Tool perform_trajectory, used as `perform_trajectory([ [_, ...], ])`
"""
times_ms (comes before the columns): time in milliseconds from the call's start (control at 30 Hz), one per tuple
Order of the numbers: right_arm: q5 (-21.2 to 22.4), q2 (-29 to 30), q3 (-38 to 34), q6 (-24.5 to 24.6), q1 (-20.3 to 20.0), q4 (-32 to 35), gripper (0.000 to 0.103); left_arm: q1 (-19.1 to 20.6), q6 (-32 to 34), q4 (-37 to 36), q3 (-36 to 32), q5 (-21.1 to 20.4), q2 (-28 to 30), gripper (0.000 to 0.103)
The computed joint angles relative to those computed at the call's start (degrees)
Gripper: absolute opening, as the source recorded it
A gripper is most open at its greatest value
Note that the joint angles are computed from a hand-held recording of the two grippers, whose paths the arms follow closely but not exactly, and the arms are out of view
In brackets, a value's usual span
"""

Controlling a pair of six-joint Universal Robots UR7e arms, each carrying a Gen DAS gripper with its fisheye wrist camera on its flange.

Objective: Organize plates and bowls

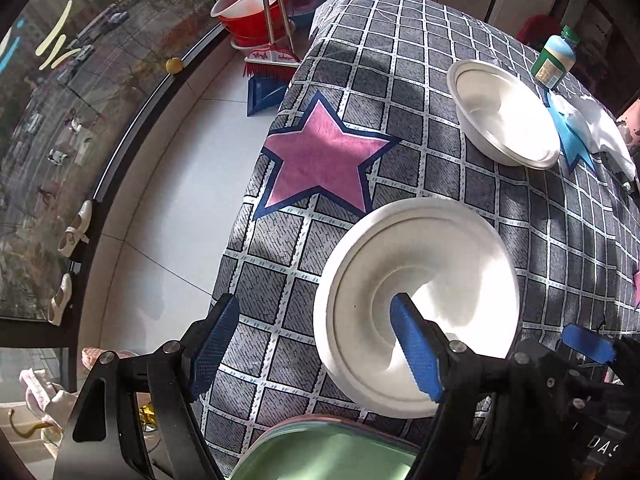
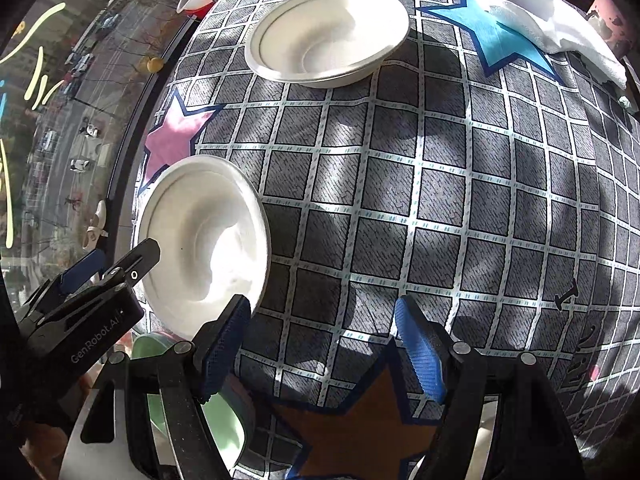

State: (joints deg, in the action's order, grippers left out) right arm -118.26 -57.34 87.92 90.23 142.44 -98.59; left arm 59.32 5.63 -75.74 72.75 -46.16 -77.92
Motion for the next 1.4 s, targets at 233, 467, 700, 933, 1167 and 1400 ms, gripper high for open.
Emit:
perform_trajectory([
  [233, 0.19, 0.79, 1.31, -1.97, -2.71, -3.68, 0.076, 0.89, 2.66, -1.88, 0.68, 1.18, 1.89, 0.081],
  [467, 1.02, 1.69, 1.81, -2.74, -3.85, -6.40, 0.071, 1.92, 1.27, 0.17, -0.46, 0.80, 3.47, 0.081],
  [700, 2.09, 1.99, 2.93, -4.67, -4.27, -11.36, 0.036, 2.26, 0.65, 2.22, -0.85, -1.98, 3.97, 0.045],
  [933, 3.39, 1.09, 5.20, -5.44, -4.43, -14.51, 0.025, 0.68, 1.64, 1.99, 2.05, -1.94, 2.38, 0.042],
  [1167, 5.13, -1.28, 7.94, -4.10, -3.31, -14.68, 0.023, -1.89, 1.74, 3.52, 7.57, -3.17, -1.41, 0.041],
  [1400, 5.75, -4.40, 10.74, -0.73, -1.45, -13.45, 0.023, -4.34, 0.98, 5.27, 11.85, -5.46, -4.69, 0.041],
])
